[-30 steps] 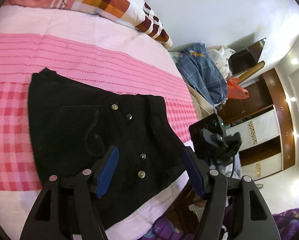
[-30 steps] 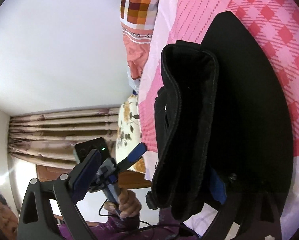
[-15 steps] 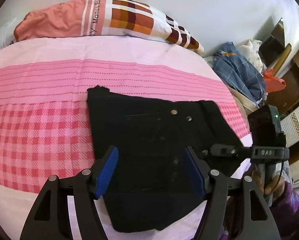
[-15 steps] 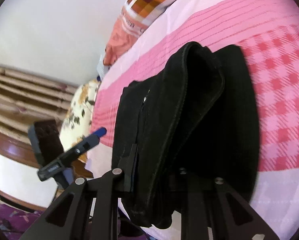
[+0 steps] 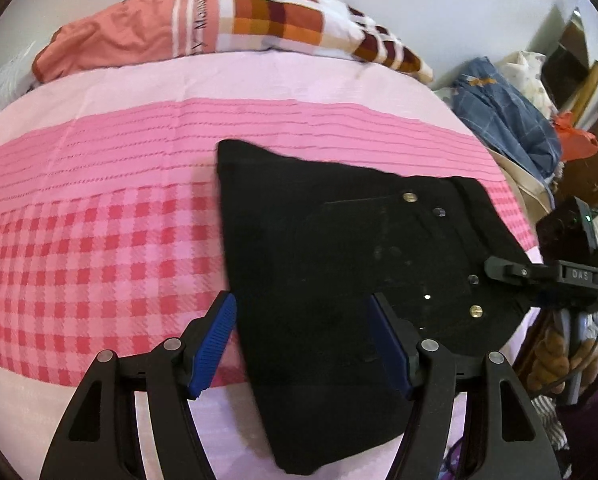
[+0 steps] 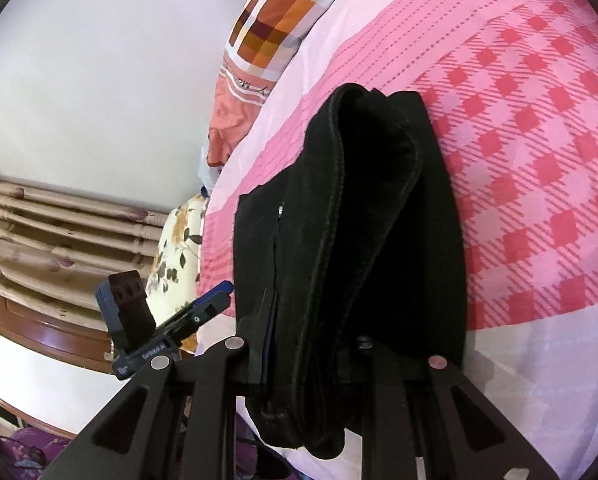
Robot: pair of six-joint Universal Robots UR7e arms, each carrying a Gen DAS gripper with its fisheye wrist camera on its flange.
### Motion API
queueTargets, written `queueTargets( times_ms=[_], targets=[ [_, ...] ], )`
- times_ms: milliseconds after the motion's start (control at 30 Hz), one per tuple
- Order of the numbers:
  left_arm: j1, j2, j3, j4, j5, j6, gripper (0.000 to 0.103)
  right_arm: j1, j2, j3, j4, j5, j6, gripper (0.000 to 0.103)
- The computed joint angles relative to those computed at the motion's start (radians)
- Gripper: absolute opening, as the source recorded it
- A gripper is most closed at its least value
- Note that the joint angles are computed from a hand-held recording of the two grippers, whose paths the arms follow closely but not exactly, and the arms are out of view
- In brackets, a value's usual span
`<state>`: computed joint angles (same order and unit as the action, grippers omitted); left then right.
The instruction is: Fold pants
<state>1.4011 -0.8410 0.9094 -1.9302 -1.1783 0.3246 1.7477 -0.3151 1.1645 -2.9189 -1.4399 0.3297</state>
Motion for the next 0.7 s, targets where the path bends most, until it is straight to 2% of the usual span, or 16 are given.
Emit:
queueTargets(
  times_ms=[167, 400, 700],
  targets=[
    [0.015, 0.021, -0.049, 0.045, -0.014, -0.047, 0.068, -0.019, 0.001, 0.029, -0.024, 0.005, 0.028, 0.019],
    [0.016, 0.021, -0.045, 0.049, 0.007, -0.033, 0.068, -0.016, -0.002, 0.038, -0.034, -0.014, 0.018, 0.018],
    [0.035, 0.034, -0.087, 0.083, -0.044, -0.021, 0.068, -0.031, -0.004, 0.053, -0.045, 0.013, 0.027, 0.018]
  ],
)
